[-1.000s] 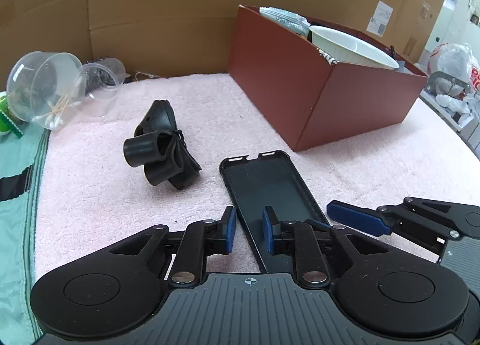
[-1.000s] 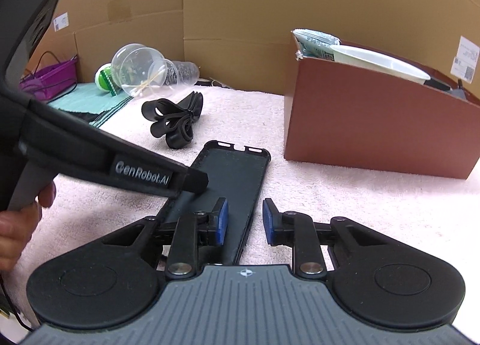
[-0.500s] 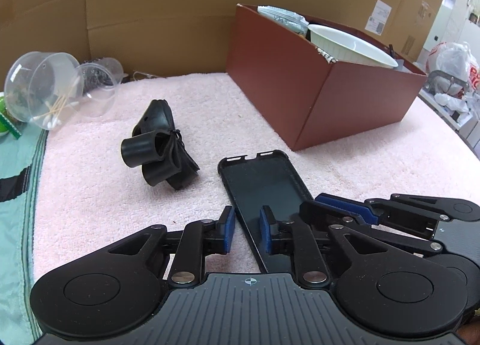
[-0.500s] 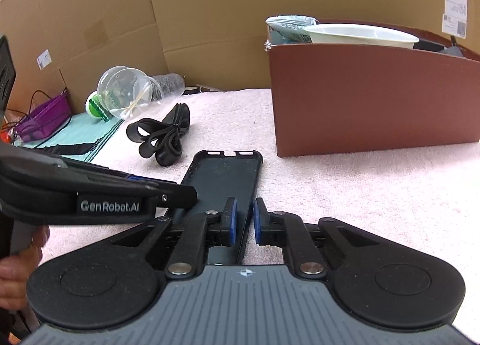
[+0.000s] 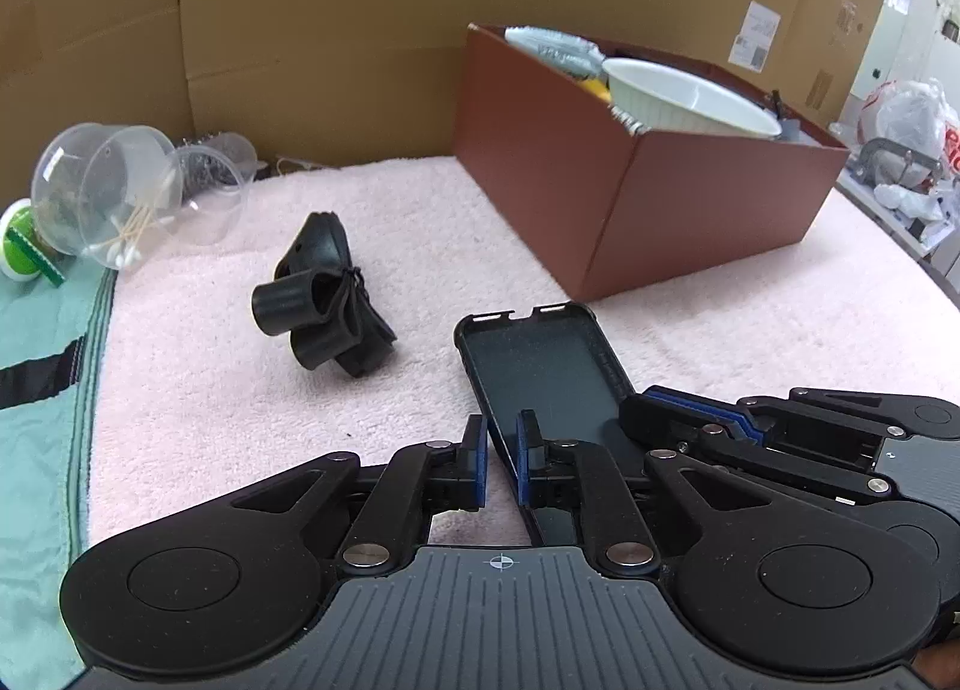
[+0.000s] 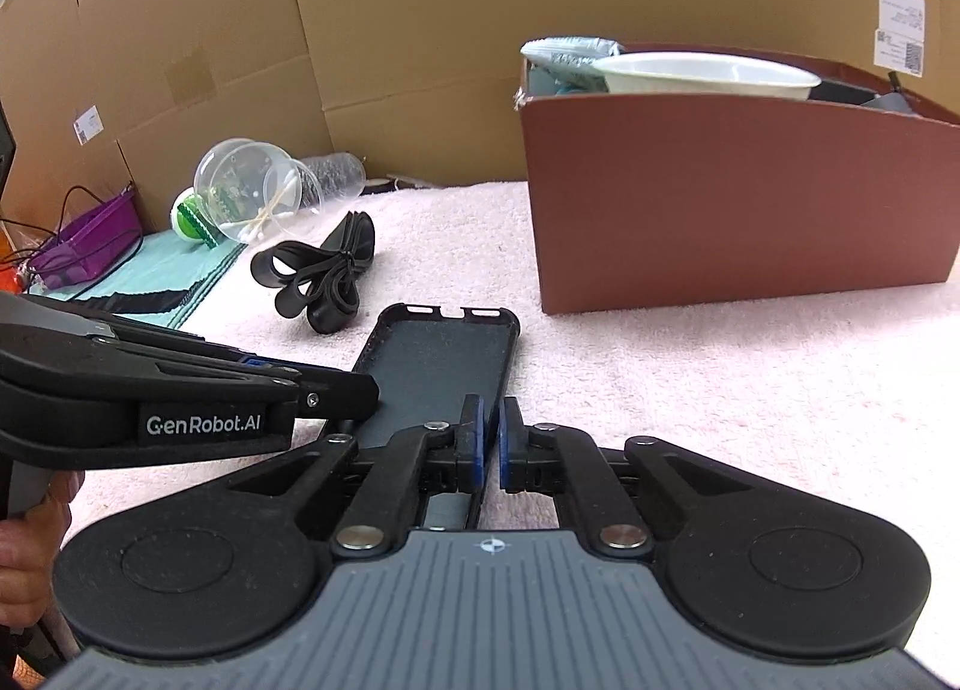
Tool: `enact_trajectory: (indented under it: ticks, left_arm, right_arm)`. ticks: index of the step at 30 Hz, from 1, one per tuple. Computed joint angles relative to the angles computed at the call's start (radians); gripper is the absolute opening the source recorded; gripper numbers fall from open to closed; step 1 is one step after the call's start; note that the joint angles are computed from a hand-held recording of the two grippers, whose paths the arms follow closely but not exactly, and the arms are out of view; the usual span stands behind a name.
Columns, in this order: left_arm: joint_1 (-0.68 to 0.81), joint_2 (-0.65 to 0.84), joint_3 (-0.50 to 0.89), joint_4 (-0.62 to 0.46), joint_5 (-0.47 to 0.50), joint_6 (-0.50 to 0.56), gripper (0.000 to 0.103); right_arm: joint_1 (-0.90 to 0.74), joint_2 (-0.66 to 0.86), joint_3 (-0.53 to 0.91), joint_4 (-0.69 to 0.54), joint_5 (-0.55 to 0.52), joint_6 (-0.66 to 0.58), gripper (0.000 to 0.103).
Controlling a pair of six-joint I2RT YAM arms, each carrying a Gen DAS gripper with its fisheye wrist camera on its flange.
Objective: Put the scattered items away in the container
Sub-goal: 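Lift the phone case with the left gripper and lower it into the brown box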
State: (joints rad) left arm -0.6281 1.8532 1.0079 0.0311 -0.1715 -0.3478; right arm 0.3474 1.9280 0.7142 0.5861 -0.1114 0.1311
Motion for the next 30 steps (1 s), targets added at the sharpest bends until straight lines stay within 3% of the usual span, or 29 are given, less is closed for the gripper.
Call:
enact_trajectory:
  ticks: [7,14,24,30]
  left_arm:
    - [-0.044,-0.102,-0.008,0.003,-0.070,0.017,0.005]
    - [-0.071,-0.092,0.124,-0.005,-0.114,0.084,0.005]
    - [-0.074,0.126,0.506,-0.098,-0.043,0.132,0.005]
    - [-0.087,0.326,0.837,-0.210,-0.008,0.157,0.005]
  right_arm:
    - [-0.006,-0.119,-0.087,0.067,0.012,-0.011,0.005]
    - [-0.040,-0.199,-0.083,0.094,0.025,-0.049,0.005]
    - [-0.178,-0.192,0.035,0.064,-0.004,-0.086,0.005]
    - [-0.276,-0.118,0.183,-0.002,-0.033,-0.095,0.005]
